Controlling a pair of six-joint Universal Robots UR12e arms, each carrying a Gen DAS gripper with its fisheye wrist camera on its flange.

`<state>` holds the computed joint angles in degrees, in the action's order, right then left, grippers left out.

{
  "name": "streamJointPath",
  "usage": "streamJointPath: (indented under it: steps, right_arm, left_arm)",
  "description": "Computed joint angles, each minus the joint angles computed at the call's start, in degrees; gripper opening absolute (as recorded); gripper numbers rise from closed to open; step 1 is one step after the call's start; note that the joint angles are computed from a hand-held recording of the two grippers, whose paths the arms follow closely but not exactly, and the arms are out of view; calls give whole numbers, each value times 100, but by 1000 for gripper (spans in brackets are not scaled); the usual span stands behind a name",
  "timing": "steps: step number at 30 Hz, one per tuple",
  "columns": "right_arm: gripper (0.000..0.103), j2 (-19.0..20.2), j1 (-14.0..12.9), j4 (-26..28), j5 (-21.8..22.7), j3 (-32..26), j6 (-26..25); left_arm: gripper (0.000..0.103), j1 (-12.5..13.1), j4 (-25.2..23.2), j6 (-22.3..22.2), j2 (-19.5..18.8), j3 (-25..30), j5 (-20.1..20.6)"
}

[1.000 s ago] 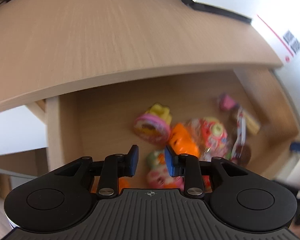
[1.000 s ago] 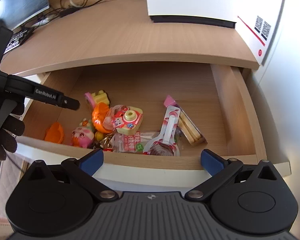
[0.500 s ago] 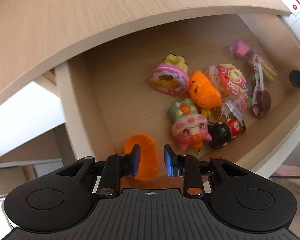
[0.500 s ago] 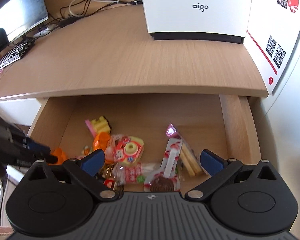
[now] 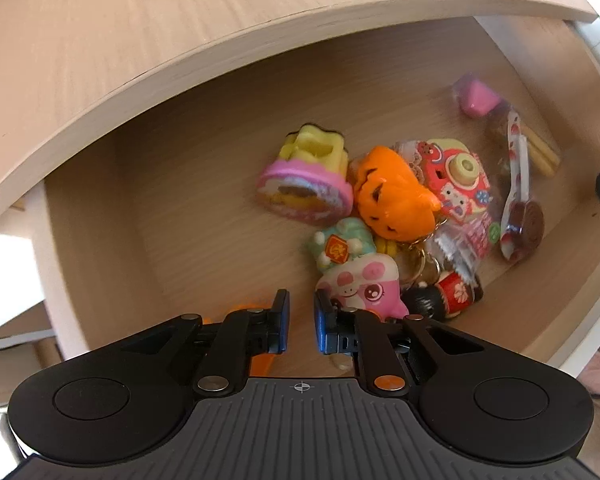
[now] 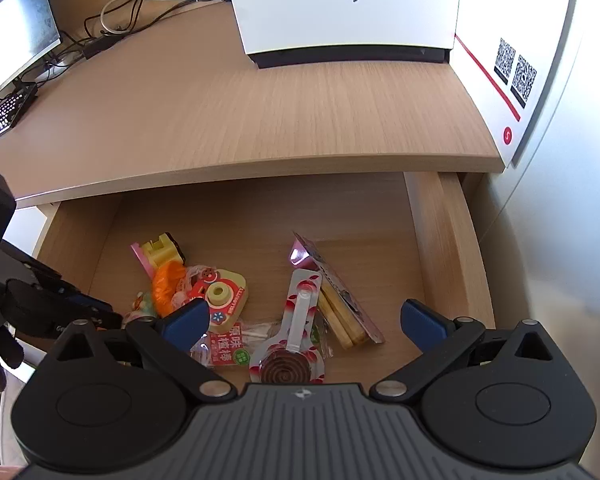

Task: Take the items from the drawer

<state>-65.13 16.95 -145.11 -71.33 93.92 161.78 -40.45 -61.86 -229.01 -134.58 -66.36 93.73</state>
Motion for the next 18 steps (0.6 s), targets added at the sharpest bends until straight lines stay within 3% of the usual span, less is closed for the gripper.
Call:
streamJointPath:
  steps: [9,13,15,18]
  right_arm:
    - [102,26,-22,813,76,-93,-104]
    - [100,-55,-29,703,26,36,-246]
    - [100,-89,-40,650,55,91,-304]
    - [100,-125,-38,561,41,164,-377]
  left_arm:
    - [14,74,1420,-5,-203,-96,-129]
    - [16,48,2027,421,-25,-362,-96]
    - [18,32,2064,801,178,-564,-10]
    - [18,-4,1566,1173,381,-577,332]
